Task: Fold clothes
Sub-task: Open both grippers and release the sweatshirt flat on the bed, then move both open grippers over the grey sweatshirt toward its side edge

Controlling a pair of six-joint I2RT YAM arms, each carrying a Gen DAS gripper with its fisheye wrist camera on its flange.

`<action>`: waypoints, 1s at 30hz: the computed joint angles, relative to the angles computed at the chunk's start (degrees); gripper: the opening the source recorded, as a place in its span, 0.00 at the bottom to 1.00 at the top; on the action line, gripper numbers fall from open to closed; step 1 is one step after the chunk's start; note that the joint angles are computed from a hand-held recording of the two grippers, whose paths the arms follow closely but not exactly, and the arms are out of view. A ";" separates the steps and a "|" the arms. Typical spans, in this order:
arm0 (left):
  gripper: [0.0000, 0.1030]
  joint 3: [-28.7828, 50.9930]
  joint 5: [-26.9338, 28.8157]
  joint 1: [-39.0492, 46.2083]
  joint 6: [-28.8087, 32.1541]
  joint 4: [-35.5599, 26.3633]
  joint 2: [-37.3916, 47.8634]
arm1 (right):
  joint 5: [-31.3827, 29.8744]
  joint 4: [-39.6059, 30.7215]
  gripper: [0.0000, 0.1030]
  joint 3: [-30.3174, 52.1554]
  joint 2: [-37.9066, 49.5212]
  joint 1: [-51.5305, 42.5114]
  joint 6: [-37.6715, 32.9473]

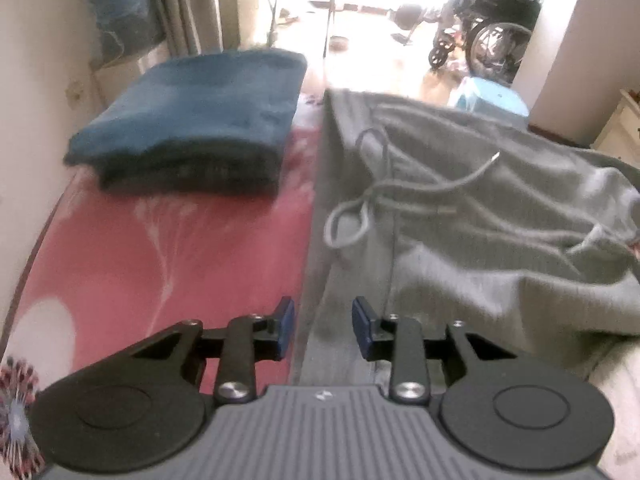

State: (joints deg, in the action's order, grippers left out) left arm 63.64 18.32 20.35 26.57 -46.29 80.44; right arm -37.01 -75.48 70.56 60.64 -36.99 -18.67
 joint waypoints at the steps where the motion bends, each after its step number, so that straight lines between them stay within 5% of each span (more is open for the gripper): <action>1: 0.32 0.82 -0.12 -0.60 -0.39 0.20 1.51 | -1.25 0.95 0.39 -0.09 0.56 1.01 2.10; 10: 0.22 7.82 7.80 1.43 0.34 -6.03 9.87 | -1.74 26.39 0.39 -2.30 13.90 30.04 31.65; 18: 0.24 11.11 13.03 2.10 -0.71 -8.06 14.26 | -3.85 37.24 0.39 -2.61 28.30 38.53 41.81; 24: 0.26 13.09 12.58 -0.39 -6.27 -4.39 19.77 | -5.02 40.82 0.39 -7.71 28.70 38.57 44.79; 30: 0.09 10.02 8.20 -3.75 -11.86 1.34 17.07 | -4.48 43.27 0.39 -11.18 28.56 38.34 46.38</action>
State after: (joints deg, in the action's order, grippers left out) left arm 73.66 26.52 16.61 14.71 -44.95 97.51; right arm -41.49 -32.21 59.38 89.21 1.35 27.71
